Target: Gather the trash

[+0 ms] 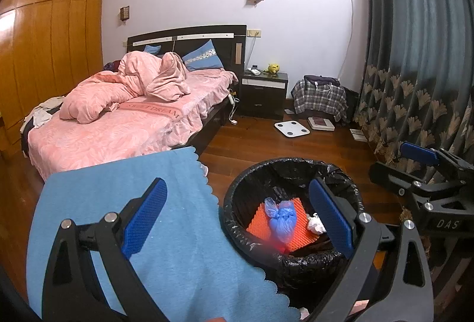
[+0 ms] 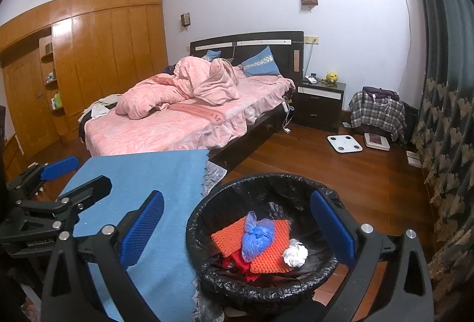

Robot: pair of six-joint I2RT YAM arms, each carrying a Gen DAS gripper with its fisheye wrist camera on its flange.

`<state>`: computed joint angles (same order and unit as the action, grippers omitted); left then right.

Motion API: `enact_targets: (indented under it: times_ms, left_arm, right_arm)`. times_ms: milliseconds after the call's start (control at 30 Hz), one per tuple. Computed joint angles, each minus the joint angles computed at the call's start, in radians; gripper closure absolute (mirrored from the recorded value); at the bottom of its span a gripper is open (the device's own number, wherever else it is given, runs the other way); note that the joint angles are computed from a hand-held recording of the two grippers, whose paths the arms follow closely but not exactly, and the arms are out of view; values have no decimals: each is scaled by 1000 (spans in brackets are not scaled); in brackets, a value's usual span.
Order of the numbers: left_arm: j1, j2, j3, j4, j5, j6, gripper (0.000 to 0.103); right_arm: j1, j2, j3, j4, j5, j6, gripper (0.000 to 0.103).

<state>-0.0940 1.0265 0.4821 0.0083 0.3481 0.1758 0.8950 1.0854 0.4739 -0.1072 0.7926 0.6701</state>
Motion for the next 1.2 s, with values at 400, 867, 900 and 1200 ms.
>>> enact_targets:
  times_ms: [400,867,900,1200]
  left_arm:
    - [1,-3,10,-16,-7,-4,9]
    - [7,1,14,-17,-2,0,9]
    - [8,1,14,-17,-3,0,9]
    - [13,2,20,-25,2,3,9]
  right_arm:
    - [3,9,5,2,0,3,6]
    - [7,13,11,-3,4,6,6]
    - [4,11,7,0,2,4,6]
    - [5,12,9,-1,2,5,6]
